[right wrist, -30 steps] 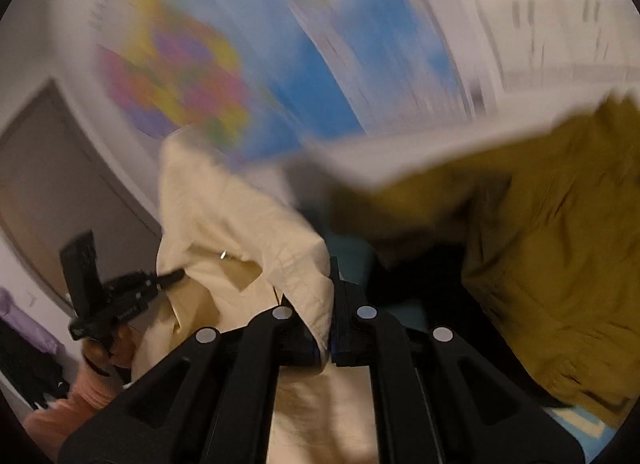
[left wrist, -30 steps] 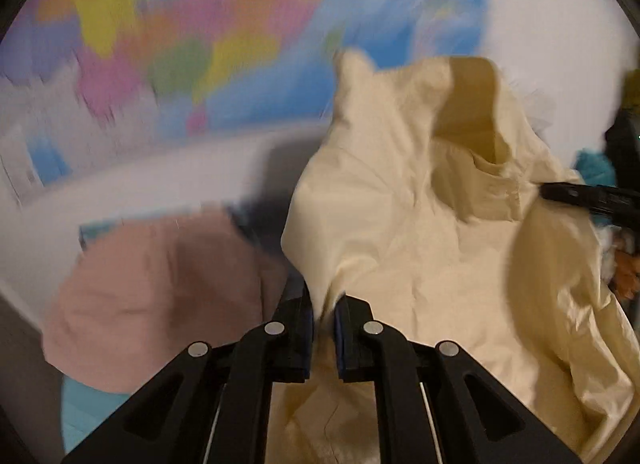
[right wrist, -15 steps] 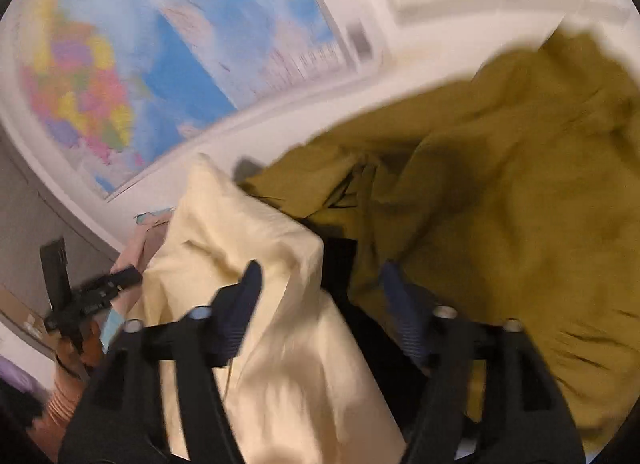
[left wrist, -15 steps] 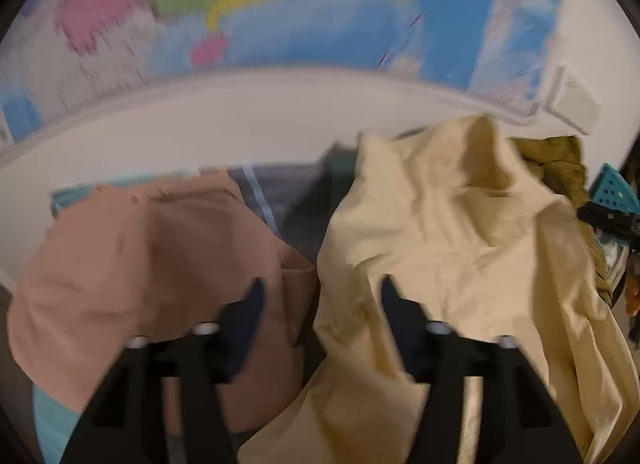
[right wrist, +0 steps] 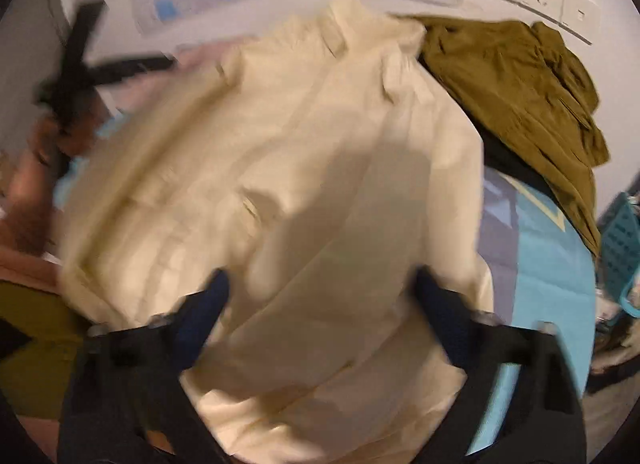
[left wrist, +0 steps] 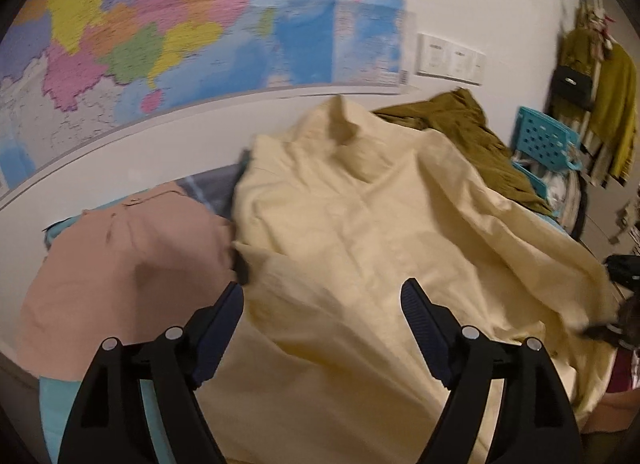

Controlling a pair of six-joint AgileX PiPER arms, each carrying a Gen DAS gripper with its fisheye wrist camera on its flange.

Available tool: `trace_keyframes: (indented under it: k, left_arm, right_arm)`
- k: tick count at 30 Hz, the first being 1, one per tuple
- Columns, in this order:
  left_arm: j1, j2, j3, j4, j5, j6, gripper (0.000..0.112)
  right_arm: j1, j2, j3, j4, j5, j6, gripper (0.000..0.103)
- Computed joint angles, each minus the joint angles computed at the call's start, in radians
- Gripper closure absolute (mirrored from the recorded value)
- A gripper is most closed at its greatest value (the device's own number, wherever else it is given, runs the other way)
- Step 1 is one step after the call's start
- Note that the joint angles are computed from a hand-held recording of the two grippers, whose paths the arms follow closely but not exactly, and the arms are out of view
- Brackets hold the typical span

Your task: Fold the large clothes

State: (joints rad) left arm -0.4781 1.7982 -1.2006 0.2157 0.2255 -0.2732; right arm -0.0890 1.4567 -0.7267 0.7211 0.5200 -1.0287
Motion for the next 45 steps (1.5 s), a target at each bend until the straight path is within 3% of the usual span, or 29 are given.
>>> trace_keyframes:
  k: [1,3,6,8,10,13,15,18,21,22,26,27,32,35,37,38,39,43,45]
  left_arm:
    - [-0.013,-0.005,0.007,0.036,0.001,-0.035,0.034]
    - [-0.038,-0.016,0.015,0.065,0.015,-0.056,0.034]
    - [-0.063,-0.049,0.043,0.068,0.021,-0.041,0.033]
    - [-0.073,-0.068,0.058,0.064,0.028,-0.039,0.032]
    - [-0.073,-0.082,0.076,-0.044,0.028,0.064,0.032]
    - [-0.092,-0.100,0.110,-0.120,0.046,0.125,0.030]
    - [-0.110,-0.104,0.134,-0.152,0.065,0.140,0.029]
    - [-0.160,-0.073,0.133,-0.002,0.124,-0.029,0.026]
    - [-0.225,-0.008,0.093,0.236,0.222,-0.261,0.027]
    - [-0.250,0.020,0.075,0.329,0.268,-0.345,0.036]
    - [-0.249,0.036,0.078,0.408,0.310,-0.445,0.107]
    - [-0.226,-0.004,0.100,0.423,0.302,-0.479,0.109]
    - [-0.025,-0.322,0.211,0.333,0.246,-0.435,0.109]
    - [0.132,-0.414,0.228,0.182,0.243,-0.274,0.104]
    - [0.251,-0.374,0.215,0.162,0.259,-0.259,0.094]
    - [0.287,-0.325,0.200,0.212,0.280,-0.292,0.082]
    - [0.300,-0.280,0.191,0.302,0.302,-0.364,0.078]
    - [0.242,-0.014,0.088,0.654,0.518,-0.645,0.059]
    - [0.186,0.052,0.061,0.782,0.620,-0.756,0.057]
  right_arm:
    - [-0.043,0.024,-0.031,0.051,0.052,-0.034,0.086]
    - [-0.156,0.000,-0.104,0.118,0.174,-0.097,0.093]
    - [-0.311,-0.050,-0.230,0.152,0.288,-0.104,0.094]
    - [-0.408,-0.023,-0.373,0.144,0.338,-0.078,0.095]
    - [-0.457,0.067,-0.499,0.127,0.385,-0.061,0.094]
    - [-0.470,0.241,-0.600,0.058,0.352,0.017,0.089]
    - [-0.463,0.350,-0.613,-0.002,0.282,0.086,0.083]
    - [-0.479,0.476,-0.604,0.009,0.254,0.107,0.076]
    - [-0.485,0.502,-0.564,0.061,0.202,0.047,0.062]
    - [-0.487,0.509,-0.549,0.090,0.194,0.019,0.060]
    - [-0.502,0.477,-0.502,0.151,0.180,-0.066,0.060]
    - [-0.504,0.461,-0.488,0.169,0.177,-0.089,0.060]
    - [-0.502,0.405,-0.497,0.183,0.187,-0.115,0.060]
    - [-0.501,0.372,-0.495,0.229,0.197,-0.139,0.052]
    - [-0.484,0.359,-0.490,0.231,0.170,-0.138,0.047]
    - [-0.470,0.355,-0.487,0.225,0.152,-0.131,0.045]
    - [-0.459,0.357,-0.488,0.219,0.142,-0.122,0.041]
    - [-0.432,0.371,-0.493,0.173,0.099,-0.064,0.033]
    - [-0.443,0.371,-0.487,0.154,0.087,-0.034,0.026]
